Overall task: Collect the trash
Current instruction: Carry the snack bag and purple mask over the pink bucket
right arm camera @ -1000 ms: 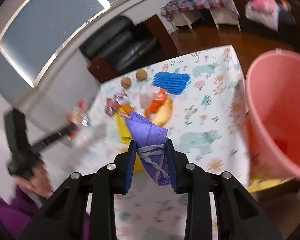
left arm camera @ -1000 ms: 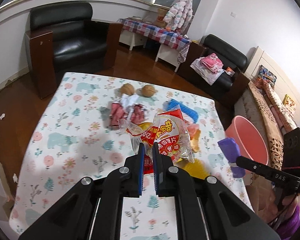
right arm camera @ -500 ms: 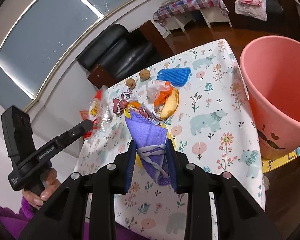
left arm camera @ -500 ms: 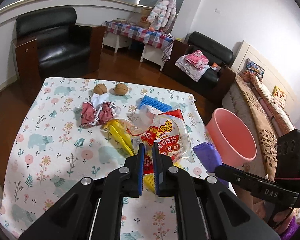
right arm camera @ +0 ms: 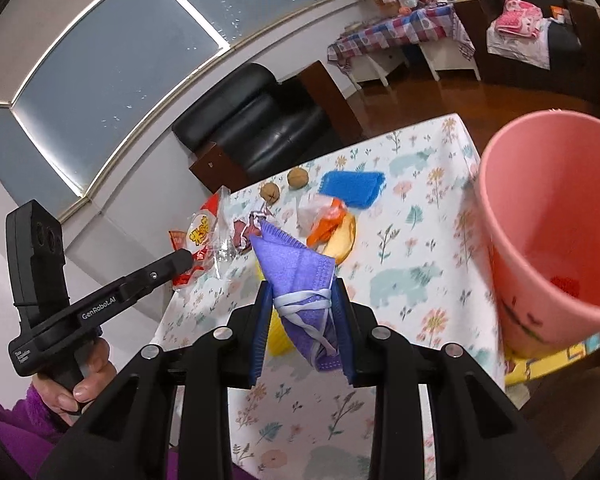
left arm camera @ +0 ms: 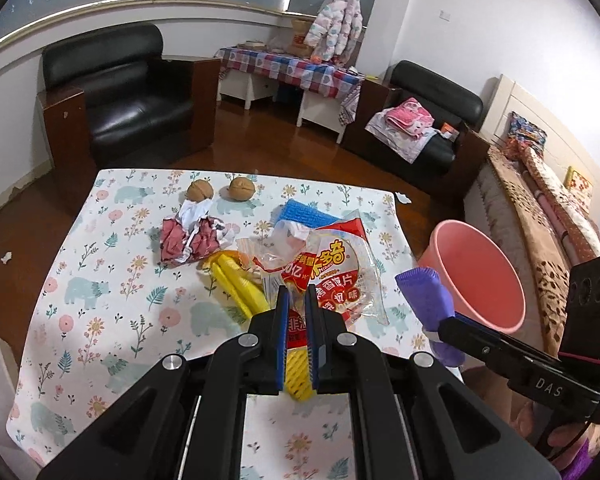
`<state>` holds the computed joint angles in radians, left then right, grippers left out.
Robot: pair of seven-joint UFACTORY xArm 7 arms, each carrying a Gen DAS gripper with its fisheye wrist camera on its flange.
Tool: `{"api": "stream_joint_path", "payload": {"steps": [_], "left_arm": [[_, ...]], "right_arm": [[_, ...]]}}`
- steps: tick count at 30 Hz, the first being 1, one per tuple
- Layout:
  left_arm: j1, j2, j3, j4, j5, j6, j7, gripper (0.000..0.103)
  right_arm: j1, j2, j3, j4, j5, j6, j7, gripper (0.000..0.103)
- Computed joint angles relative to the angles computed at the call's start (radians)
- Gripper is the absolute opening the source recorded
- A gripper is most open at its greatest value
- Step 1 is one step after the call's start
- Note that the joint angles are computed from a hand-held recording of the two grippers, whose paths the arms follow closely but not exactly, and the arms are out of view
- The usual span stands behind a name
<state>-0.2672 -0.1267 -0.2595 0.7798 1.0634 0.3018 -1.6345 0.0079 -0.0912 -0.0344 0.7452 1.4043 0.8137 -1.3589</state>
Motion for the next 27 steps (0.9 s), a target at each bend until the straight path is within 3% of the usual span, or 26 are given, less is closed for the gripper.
{"api": "stream_joint_path", "payload": {"steps": [8,13,20,27], "left_arm": [[-0.076,0.087,-0.004,0.11,-0.019,0.127,-0.015,0.007],[-0.133,0.173,0.029,0.199,-0.006,0.108,0.016,0.007],[-0.229,0.337,0.085,0.383,-0.011,0.031,0.118,0.007],[-0.297,0.523,0.111,0.579,-0.125,-0.043,0.275,0.007]], "right_arm": [[-0.071,0.079,-0.03,0.075,0.039,0.114,-0.031,0.031],[-0.134,0.103,-0.054,0.096,0.117,0.124,-0.006,0.031],[-0.185,0.127,-0.057,0.11,0.208,-0.02,0.026,0.031],[-0.207,0.178,-0.049,0.151,0.166,-0.131,0.091,0.031]]}}
